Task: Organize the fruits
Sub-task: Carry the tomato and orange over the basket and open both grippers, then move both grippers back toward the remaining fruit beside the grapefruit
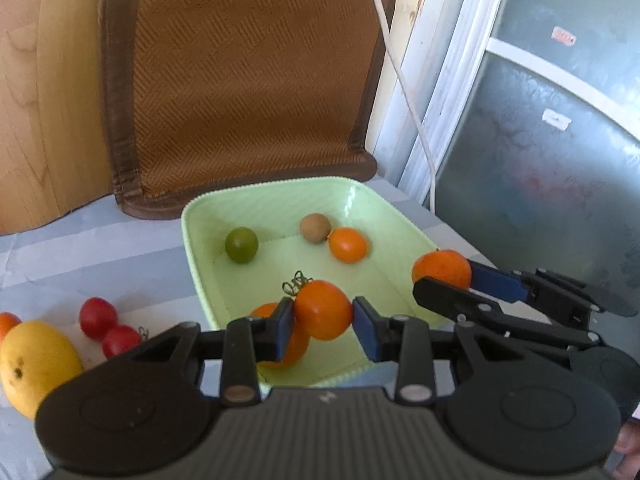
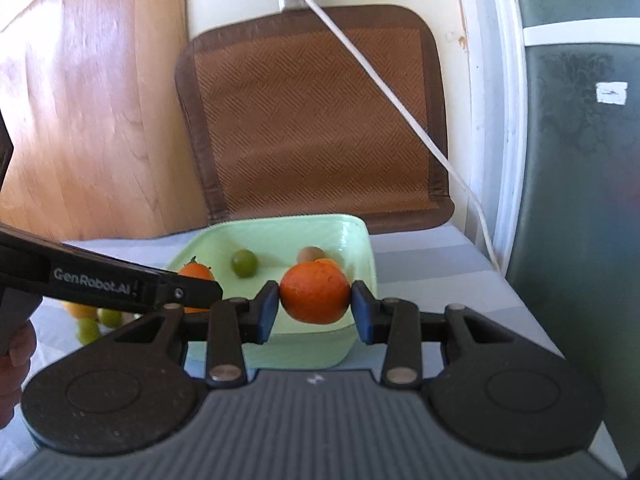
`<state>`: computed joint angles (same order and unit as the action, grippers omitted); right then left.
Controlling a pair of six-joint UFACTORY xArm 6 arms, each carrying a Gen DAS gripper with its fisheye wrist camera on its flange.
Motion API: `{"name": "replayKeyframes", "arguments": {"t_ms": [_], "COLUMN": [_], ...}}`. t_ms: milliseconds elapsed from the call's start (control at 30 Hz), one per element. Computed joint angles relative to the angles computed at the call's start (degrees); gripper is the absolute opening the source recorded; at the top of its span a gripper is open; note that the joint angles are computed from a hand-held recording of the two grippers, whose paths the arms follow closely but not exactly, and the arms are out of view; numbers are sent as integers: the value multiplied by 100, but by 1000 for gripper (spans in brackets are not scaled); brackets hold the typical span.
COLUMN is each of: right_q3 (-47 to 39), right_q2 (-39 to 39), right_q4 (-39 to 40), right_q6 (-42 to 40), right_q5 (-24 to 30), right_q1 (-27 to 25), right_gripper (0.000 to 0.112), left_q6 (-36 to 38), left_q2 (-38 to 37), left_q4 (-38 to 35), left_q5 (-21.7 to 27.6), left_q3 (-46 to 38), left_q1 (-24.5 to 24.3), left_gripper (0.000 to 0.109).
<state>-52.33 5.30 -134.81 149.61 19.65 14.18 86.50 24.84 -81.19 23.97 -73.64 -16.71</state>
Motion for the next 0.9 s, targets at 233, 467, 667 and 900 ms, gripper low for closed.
{"name": "replayKeyframes", "arguments": {"t_ms": [233,467,667,900], "right_q3": [11,420,861,980], "right_q2": [63,-309,-703,-775], "right_q4": [125,238,437,723], "right_q6": [-137,135,360,392], "right_q5": [189,476,898,1008], "right_q1": [77,342,867,1418], "right_gripper": [43,43,43,42], "left_q6": [417,1724,2969,3570], "left_q2": [-84,-665,-1218,-1579], "left_q4": [-352,-1589,-2818,-3353], "left_q5": [-351,-652,-822,-688], "left_q3": [96,688,1275,1817], "left_q1": [-90,-86,59,528], "left_gripper": [42,45,45,45]}}
